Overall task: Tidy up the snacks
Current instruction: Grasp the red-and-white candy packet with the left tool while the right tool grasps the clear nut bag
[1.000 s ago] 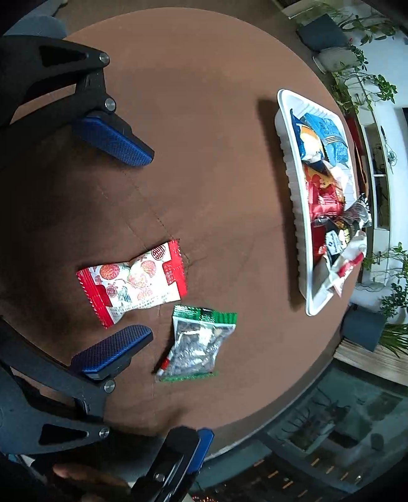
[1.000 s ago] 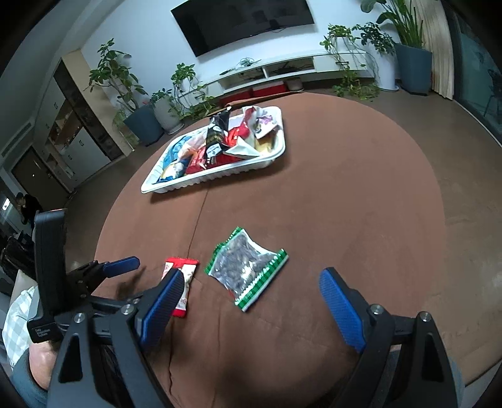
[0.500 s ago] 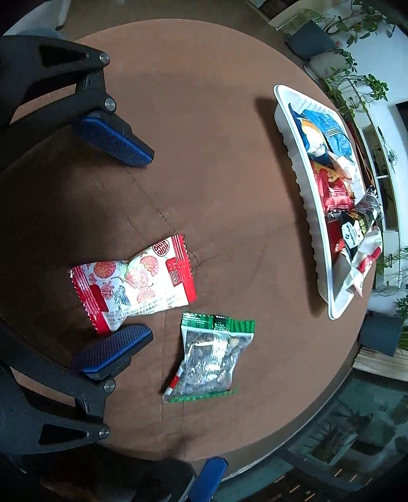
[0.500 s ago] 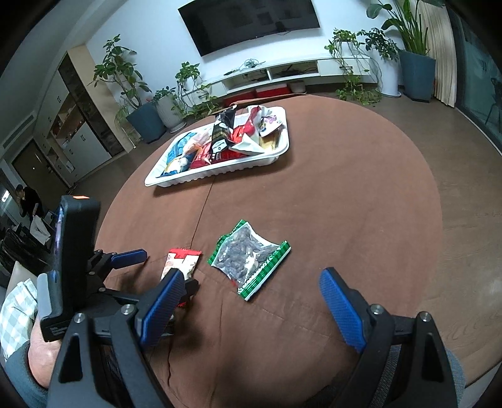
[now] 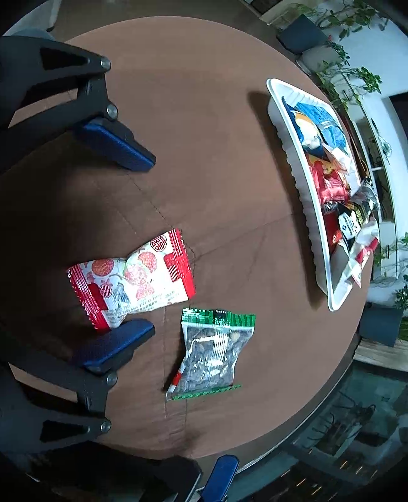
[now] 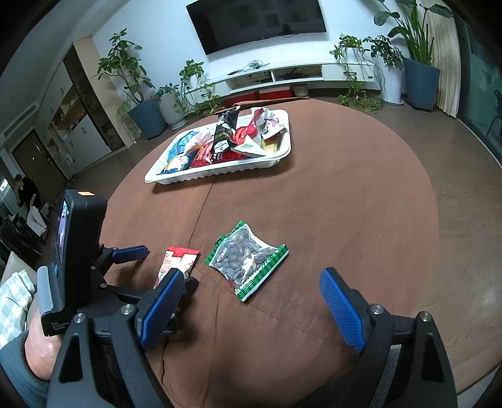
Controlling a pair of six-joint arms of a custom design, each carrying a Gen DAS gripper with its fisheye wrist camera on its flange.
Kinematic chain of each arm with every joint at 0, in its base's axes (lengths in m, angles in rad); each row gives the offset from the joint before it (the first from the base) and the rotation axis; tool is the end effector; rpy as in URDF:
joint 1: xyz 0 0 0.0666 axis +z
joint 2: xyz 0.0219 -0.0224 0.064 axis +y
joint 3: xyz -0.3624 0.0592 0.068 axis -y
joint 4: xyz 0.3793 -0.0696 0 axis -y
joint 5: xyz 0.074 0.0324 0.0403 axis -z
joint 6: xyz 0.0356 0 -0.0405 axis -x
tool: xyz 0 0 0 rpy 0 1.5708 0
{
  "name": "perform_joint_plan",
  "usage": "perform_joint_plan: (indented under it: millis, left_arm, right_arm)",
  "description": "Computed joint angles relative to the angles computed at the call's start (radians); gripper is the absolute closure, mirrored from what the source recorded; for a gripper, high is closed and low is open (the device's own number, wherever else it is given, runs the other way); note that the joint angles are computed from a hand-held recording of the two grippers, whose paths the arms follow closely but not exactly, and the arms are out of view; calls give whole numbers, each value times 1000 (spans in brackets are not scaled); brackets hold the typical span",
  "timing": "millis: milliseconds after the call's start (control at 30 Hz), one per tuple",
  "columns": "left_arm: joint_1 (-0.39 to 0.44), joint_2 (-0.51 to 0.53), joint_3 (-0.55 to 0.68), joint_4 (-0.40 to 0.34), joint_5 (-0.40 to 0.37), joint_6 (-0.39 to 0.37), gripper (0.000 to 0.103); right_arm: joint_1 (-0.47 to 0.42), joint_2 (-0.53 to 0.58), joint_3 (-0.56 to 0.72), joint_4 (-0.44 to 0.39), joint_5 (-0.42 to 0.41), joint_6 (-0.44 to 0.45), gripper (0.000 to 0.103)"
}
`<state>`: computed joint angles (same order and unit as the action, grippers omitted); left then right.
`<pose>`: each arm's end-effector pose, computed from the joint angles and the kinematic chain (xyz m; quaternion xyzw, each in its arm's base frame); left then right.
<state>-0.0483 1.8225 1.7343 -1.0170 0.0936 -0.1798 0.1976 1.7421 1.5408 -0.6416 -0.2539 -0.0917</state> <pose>0.6039 -0.0329 0.3333 0.1213 0.9644 -0.0303 0.2329 0.5811 0.1251 0.3192 -0.0941 0.9233 0.1680 0.3324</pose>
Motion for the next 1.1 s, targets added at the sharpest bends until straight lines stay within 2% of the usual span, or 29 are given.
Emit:
perform_joint_plan:
  millis: [100, 167, 300, 433, 533, 567, 800, 1000, 1100]
  left_arm:
    - [1, -5, -3, 5, 10, -13, 29]
    - [2, -7, -2, 2, 16, -18, 35]
    - [6, -9, -1, -7, 30, -41, 43]
    - [13, 1, 17, -25, 50, -58, 49]
    - [21, 4, 27, -37, 63, -78, 61]
    - [26, 5, 30, -44, 78, -82, 69]
    - [55, -7, 17, -55, 148, -83, 71]
    - [81, -26, 4, -54, 210, -73, 71]
    - [90, -31, 3, -56, 224, -70, 71]
  right_arm:
    - [4, 0, 5, -5, 20, 23, 13]
    - [5, 4, 14, -11, 28, 39, 13]
    - [2, 20, 44, -38, 34, 76, 13]
    - [6, 54, 94, -105, 49, 131, 13]
    - [12, 76, 127, -145, 58, 178, 13]
    - [14, 82, 136, -154, 62, 197, 13]
    - [29, 142, 221, -227, 64, 347, 14]
    - [41, 248, 372, -367, 43, 460, 17]
    - [48, 288, 429, -417, 58, 481, 18]
